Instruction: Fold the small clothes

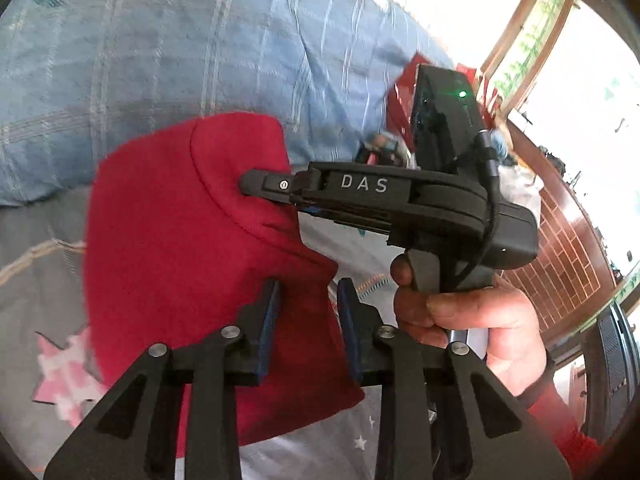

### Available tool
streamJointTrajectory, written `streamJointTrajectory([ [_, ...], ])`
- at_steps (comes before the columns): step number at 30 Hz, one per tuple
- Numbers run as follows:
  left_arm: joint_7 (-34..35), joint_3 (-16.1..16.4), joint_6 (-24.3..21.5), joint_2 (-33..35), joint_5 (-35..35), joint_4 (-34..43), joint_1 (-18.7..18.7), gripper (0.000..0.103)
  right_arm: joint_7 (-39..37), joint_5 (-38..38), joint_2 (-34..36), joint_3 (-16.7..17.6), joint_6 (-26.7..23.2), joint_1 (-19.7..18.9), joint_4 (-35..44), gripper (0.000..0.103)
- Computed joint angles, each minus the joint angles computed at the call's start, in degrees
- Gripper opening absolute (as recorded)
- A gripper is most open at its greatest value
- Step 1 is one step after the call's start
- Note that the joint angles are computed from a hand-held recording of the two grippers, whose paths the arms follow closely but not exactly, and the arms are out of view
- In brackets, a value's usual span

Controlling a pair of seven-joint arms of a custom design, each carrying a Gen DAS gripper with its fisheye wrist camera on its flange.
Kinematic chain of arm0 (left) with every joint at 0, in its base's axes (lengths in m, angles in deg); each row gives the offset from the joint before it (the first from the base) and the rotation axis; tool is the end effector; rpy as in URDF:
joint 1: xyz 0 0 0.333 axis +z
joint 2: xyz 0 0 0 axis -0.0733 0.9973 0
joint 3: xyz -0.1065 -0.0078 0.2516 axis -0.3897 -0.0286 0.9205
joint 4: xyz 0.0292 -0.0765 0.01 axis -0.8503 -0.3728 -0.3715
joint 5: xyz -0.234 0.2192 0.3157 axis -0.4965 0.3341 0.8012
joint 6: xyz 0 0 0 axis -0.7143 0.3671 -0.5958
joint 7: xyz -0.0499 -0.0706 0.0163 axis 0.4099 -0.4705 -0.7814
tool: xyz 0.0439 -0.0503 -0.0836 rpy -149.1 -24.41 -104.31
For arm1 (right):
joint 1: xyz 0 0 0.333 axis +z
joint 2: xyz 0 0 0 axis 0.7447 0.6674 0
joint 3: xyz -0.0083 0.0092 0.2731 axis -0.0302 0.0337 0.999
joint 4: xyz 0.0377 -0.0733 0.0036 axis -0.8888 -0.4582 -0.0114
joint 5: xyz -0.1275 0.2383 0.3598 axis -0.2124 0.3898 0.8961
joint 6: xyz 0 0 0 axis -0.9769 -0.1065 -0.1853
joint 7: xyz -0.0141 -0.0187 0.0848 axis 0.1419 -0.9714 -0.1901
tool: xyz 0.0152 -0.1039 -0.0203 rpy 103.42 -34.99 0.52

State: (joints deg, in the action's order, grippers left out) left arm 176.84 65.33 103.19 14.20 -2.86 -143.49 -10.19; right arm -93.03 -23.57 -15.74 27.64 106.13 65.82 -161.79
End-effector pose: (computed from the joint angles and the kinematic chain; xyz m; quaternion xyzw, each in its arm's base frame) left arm 0.5539 -0.1757 0.4414 0.2730 -0.8852 0.3562 0.1223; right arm 0.4531 0.3104 0.4288 -0.3773 0.8261 -0.1200 0.4010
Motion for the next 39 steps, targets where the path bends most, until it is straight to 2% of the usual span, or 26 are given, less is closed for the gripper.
streamJointTrajectory([
  [2,-0.88,-0.67,0.84,0.12,0.95,-0.79,-0.47,0.026,1.74,-0.27,-1.45,-0.03,0.98,-0.43,-2.59,0.015],
  [6,-2.16,-1.3,1.72,-0.41,2.21,-2.7,-1.2,0.027,1.14,2.49,-2.54,-0.62,-0.64,0.22,-5.42,0.015],
  [8,-2.37,-0.95,0.89,-1.62,1.93,-4.1,-1.37,0.032,0.08,4.32,-2.26,-0.68,-3.36,0.86,-5.49,0.015],
  [10,-3.11,-0.53,-1.06,-1.16,1.94,-3.73,-1.3,0.045,-0.96,5.63,-2.13,-1.0,-4.4,1.4,-5.84,0.015],
  [15,-1.35,0.9,-4.27,-3.73,3.08,-4.25,0.02,0.058,1.7,5.53,-3.56,0.12,-5.96,1.61,-6.71,0.016],
  [16,-0.81,1.28,-4.19,-4.15,3.0,-4.13,0.4,0.06,2.16,5.54,-4.25,0.36,-6.48,1.79,-6.96,0.021],
  [18,0.8,2.28,-3.12,-5.19,2.07,-4.55,1.36,0.068,2.8,6.3,-6.53,0.72,-7.63,2.7,-7.79,0.025],
  [19,1.44,2.52,-1.38,-5.5,1.52,-4.85,1.75,0.071,3.24,6.11,-7.57,1.01,-7.11,2.95,-8.21,0.038],
  [20,2.03,2.68,0.85,-5.85,1.2,-5.33,2.16,0.072,4.15,5.44,-8.29,1.57,-6.18,2.85,-8.5,0.047],
  [21,2.38,2.75,2.55,-5.82,1.11,-5.56,2.43,0.072,5.66,4.2,-8.93,2.54,-4.83,2.53,-8.71,0.061],
  [22,2.03,2.71,4.33,-5.14,1.61,-5.34,2.79,0.072,6.19,3.82,-8.93,2.97,-4.35,2.57,-8.56,0.068],
  [24,-0.2,2.53,5.68,-3.57,2.82,-4.61,3.29,0.072,5.72,5.15,-7.39,2.91,-4.39,3.74,-7.4,0.068],
  [27,-1.7,2.13,6.49,-2.32,4.05,-4.84,3.48,0.072,4.16,5.31,-3.58,2.28,-1.09,4.52,-5.53,0.064],
  [29,-2.11,1.47,7.77,-2.52,5.78,-6.13,3.3,0.072,-0.4,9.02,-0.53,0.75,-2.93,6.74,-3.52,0.035],
  [30,-2.15,1.34,7.97,-2.75,6.3,-6.6,3.18,0.072,-3.13,10.62,0.42,0.72,-7.08,7.83,-1.99,0.022],
  [31,-1.69,1.34,8.15,-3.45,6.5,-7.49,3.06,0.072,-3.86,10.45,0.31,1.1,-9.21,8.08,-1.4,0.017],
  [35,0.47,2.1,7.46,-4.36,5.79,-8.47,2.93,0.073,-6.35,9.87,-3.3,3.09,-18.12,10.27,-1.18,0.014],
  [36,0.22,2.1,7.37,-3.81,5.71,-8.06,2.93,0.074,-6.86,10.86,-3.46,2.93,-19.24,10.94,-1.59,0.014],
  [39,-2.95,1.62,7.47,-1.29,6.85,-6.12,3.19,0.074,-8.78,14.64,-1.51,1.01,-18.56,11.95,-2.49,0.014],
])
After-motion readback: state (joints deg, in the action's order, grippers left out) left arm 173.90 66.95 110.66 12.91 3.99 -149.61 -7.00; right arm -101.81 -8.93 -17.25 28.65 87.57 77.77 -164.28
